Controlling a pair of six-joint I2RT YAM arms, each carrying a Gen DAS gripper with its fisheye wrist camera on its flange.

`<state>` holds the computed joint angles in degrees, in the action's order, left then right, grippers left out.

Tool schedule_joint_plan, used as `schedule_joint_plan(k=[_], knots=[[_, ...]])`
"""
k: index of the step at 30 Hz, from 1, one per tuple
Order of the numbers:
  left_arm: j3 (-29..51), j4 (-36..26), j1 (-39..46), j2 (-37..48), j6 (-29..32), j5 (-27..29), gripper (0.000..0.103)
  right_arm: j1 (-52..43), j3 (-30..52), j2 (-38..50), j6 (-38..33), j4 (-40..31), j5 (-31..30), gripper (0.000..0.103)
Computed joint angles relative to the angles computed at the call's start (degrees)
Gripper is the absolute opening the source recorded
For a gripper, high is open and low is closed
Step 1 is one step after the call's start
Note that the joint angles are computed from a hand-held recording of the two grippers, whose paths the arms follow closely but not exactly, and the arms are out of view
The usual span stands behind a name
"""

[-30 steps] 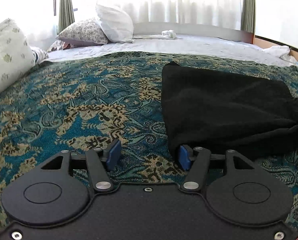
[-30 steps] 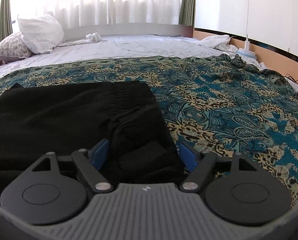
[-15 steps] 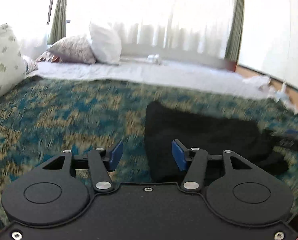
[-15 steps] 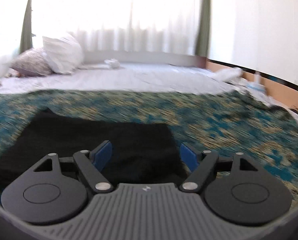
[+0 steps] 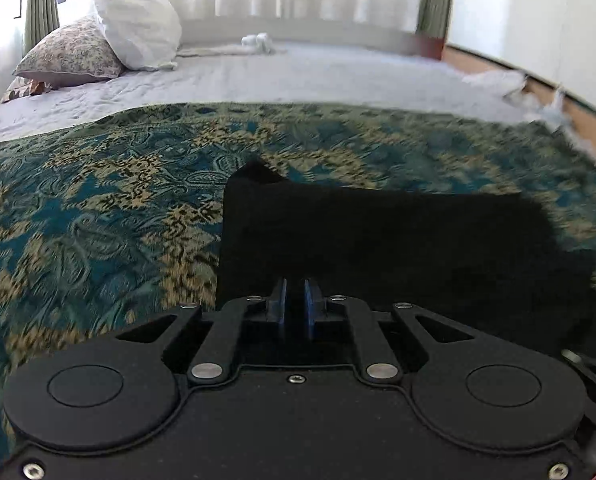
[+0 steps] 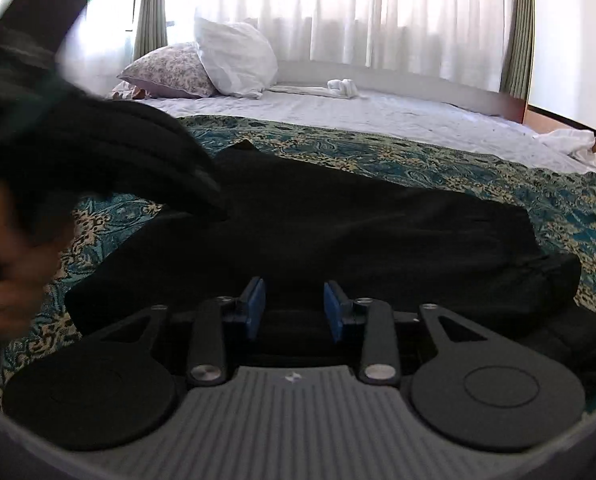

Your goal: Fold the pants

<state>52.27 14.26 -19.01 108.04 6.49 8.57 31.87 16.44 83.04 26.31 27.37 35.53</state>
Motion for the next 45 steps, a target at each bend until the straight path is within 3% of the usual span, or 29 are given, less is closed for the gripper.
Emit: schedule_joint_plan(k=[10,15,21,23,26,33,39,42,45], knots=[[22.26,-10.16,-1.05,14.65,2.03,-5.01,0.007,2.47,-1.25,2.23,-0.46,4.08,2.18,0.047],[26.02,-9.4,-1.21,17.32,3.24,-5.39,0.004,3.6,-1.43,1.8,0.16,3.49,2.8,0.047],[30.31,-12.52,-0.83,18.81,-0.39,-5.39,0.004,3.34,-2.7,0.45,-3.6,4.65,0.89,0.047],[27.68,-11.89,-0.66,16.38,-1.22,-5.36,0.008,2.68,-3.48,-0.68,-3.83,5.13,-0.49,0.048],[17.38,-6.85,0.01,9.31,-0.08,-2.97,0.024,0.74,-5.12,-4.51,-2.76,4.46,-4.38,0.06],[-8.79,5.09,2.82,-6.19,2.24,1.14,0.032,4.8,-8.46,-15.38,-3.4,-2.87,-3.14,0.069],[-25.74,18.32,3.4,-12.98,5.51,-2.23,0.033,7.05,-10.68,-29.61,-0.76,-15.86,-1.01,0.072],[-29.95,20.07,3.95,-16.07,5.69,-2.24,0.033,7.07,-11.41,-39.38,0.35,-24.55,2.4,0.076],[-32.71,21.21,3.79,-18.31,6.74,-3.03,0.034,-0.26,-11.96,-47.28,-1.02,-30.48,2.47,0.079]])
